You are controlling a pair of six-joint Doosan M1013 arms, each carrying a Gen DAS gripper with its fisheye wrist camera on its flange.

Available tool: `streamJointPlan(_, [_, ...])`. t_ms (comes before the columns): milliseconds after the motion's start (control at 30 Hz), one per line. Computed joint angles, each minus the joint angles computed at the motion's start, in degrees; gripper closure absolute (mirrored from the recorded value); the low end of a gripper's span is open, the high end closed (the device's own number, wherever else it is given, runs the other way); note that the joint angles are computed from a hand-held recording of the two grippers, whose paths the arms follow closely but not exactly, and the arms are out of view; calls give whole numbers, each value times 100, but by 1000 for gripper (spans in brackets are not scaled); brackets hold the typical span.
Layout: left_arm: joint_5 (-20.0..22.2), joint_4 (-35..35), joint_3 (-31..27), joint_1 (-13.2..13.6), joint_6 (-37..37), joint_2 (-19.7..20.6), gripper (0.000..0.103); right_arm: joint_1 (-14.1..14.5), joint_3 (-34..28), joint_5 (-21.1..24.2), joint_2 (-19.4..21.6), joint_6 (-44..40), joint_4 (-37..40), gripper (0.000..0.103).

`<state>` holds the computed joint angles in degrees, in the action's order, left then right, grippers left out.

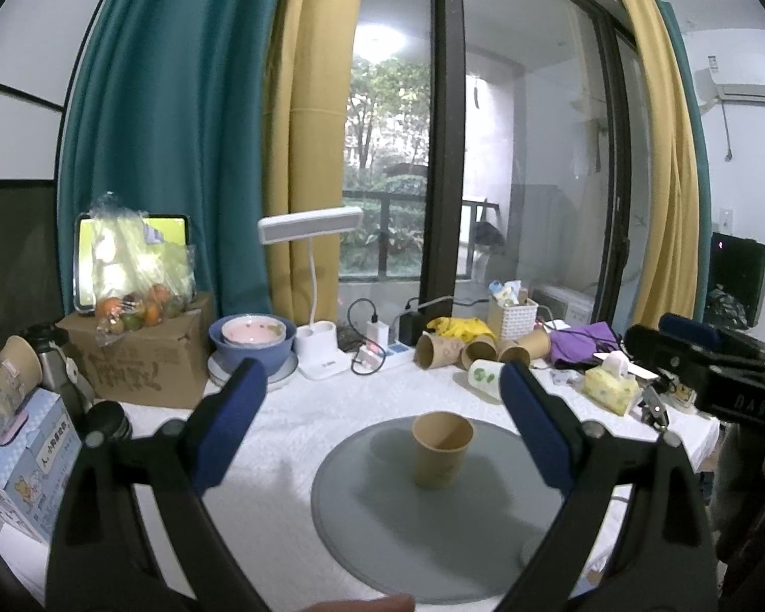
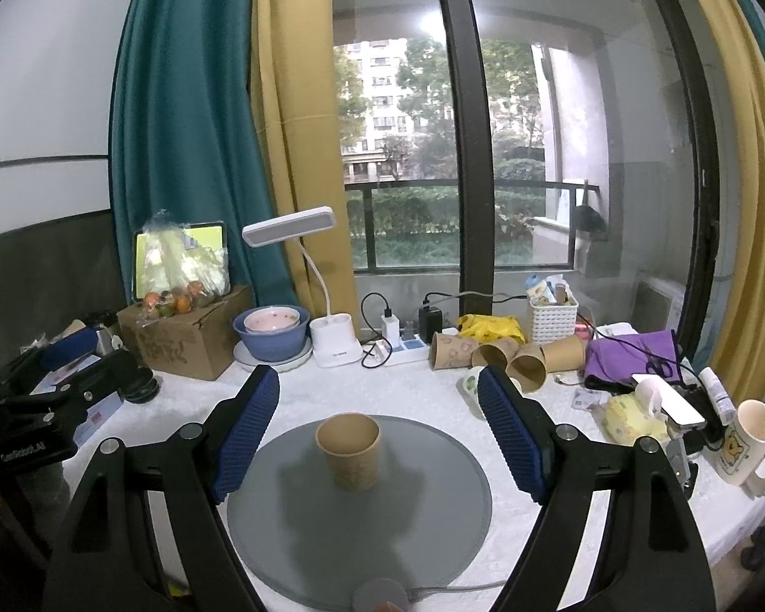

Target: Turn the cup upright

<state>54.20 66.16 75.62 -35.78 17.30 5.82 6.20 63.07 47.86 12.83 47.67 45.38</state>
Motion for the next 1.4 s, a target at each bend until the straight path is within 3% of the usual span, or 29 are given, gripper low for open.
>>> streamJointPlan(1400, [2, -137, -30, -21, 44, 42, 9, -11, 14, 38, 5, -21, -27, 20])
